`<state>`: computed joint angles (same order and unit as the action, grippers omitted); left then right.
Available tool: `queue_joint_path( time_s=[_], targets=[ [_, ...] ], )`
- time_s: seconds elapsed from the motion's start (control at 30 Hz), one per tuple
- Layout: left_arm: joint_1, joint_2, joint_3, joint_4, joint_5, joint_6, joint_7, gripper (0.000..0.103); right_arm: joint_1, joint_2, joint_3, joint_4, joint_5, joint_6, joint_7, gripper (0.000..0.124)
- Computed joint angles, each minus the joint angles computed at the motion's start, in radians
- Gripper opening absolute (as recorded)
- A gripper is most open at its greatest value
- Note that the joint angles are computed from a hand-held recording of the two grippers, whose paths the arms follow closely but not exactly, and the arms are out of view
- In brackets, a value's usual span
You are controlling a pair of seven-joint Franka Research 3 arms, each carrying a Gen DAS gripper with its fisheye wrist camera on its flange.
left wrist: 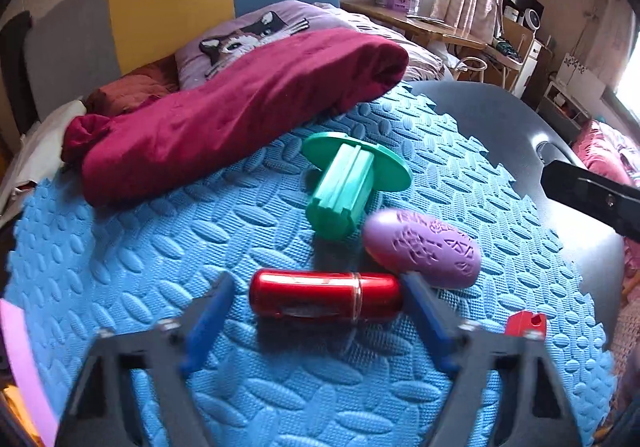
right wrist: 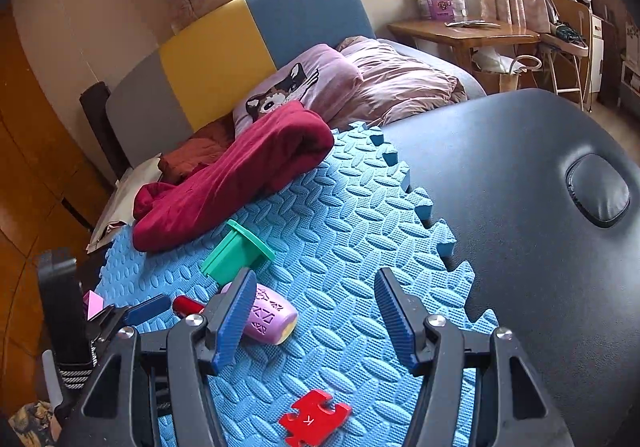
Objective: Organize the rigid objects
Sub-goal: 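Grasp the red cylinder with the left gripper while the right gripper approaches the purple egg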
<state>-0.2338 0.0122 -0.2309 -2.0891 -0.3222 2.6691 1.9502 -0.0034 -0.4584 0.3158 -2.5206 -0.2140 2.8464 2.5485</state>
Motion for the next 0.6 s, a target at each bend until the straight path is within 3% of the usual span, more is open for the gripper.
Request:
queue_joint_path(
  time_s=[0.13, 0.33, 0.6],
  targets=[
    [-0.007, -0.036, -0.001, -0.058, -0.004, 0.054, 0.010, 0.075, -0.005, -0.002, 0.005, 0.000, -0.010, -0.002, 0.005, 0.062],
    [-0.023, -0.186, 0.032, -0.224, 0.052, 0.075, -0.108, 0.075, 0.008, 0.003, -0.005, -0.002, 0.001, -0.002, -0.002, 0.062],
    [-0.119, -0.353, 0.136, -0.440, 0.050, 0.187, -0.174, 0.075, 0.116, 0.056, -0.073, 0.018, 0.078, 0.008, -0.144, 0.062]
  ],
)
